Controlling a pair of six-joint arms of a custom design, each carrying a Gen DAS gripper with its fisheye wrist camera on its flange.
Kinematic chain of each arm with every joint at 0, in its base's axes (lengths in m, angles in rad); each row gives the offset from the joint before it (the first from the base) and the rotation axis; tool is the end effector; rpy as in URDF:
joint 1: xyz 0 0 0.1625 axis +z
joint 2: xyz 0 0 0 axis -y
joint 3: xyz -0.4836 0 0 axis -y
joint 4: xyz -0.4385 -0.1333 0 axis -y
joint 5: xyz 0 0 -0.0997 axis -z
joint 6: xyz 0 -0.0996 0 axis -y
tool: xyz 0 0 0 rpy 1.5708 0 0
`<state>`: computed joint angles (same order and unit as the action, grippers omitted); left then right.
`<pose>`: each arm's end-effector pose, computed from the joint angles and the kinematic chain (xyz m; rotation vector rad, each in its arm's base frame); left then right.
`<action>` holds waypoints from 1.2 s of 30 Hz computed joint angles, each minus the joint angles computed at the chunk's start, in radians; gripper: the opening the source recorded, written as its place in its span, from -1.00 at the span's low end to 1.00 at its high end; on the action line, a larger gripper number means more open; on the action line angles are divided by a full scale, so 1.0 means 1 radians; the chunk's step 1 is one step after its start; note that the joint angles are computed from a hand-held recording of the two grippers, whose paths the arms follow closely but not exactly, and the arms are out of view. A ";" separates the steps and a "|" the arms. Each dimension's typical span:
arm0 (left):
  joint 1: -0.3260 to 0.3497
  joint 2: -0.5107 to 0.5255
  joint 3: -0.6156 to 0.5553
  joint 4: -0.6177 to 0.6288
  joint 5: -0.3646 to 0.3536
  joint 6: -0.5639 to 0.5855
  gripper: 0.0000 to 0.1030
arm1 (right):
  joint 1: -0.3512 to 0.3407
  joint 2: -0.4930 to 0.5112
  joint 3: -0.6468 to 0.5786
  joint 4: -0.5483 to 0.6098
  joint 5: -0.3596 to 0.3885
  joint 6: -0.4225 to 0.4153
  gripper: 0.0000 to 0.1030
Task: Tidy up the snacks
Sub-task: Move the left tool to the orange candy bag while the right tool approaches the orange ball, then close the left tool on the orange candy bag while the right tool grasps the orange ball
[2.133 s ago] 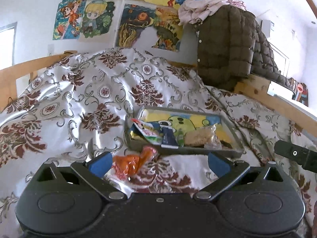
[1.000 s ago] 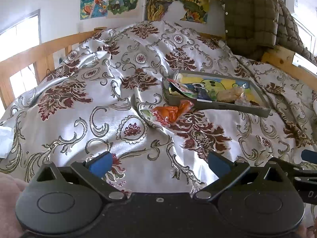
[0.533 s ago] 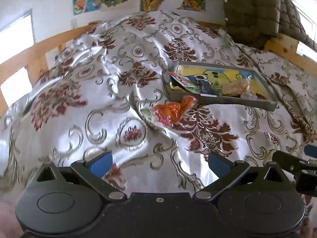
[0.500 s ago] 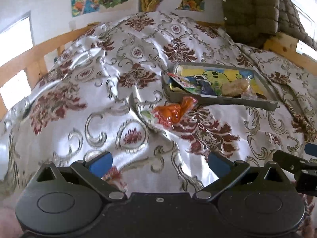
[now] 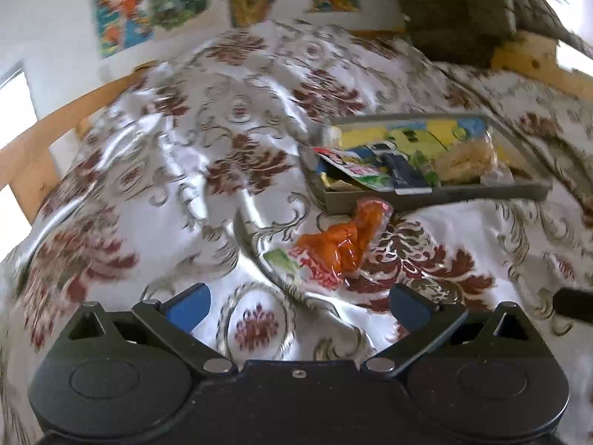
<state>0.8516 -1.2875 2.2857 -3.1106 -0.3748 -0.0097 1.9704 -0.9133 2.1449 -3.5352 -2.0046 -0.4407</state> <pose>-0.1442 -0.5077 0.2784 0.3381 1.9955 -0.9987 0.3083 -0.4951 0.1313 0.8392 -2.4045 0.9621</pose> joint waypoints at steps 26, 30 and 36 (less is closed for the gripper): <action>0.231 0.204 -0.212 -0.197 -0.253 0.540 0.91 | -0.067 0.167 -0.228 0.035 0.046 -0.109 0.99; 0.257 0.156 -0.218 -0.105 -0.301 0.389 0.67 | -0.071 0.185 -0.245 0.051 0.054 -0.130 0.99; 0.270 0.128 -0.228 -0.078 -0.313 0.255 0.36 | -0.070 0.204 -0.258 0.065 0.077 -0.165 0.99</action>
<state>1.1212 -1.1596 2.0580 -3.1886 -0.6873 0.2450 1.9006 -0.7090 1.8866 -3.4702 -1.9275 -0.6055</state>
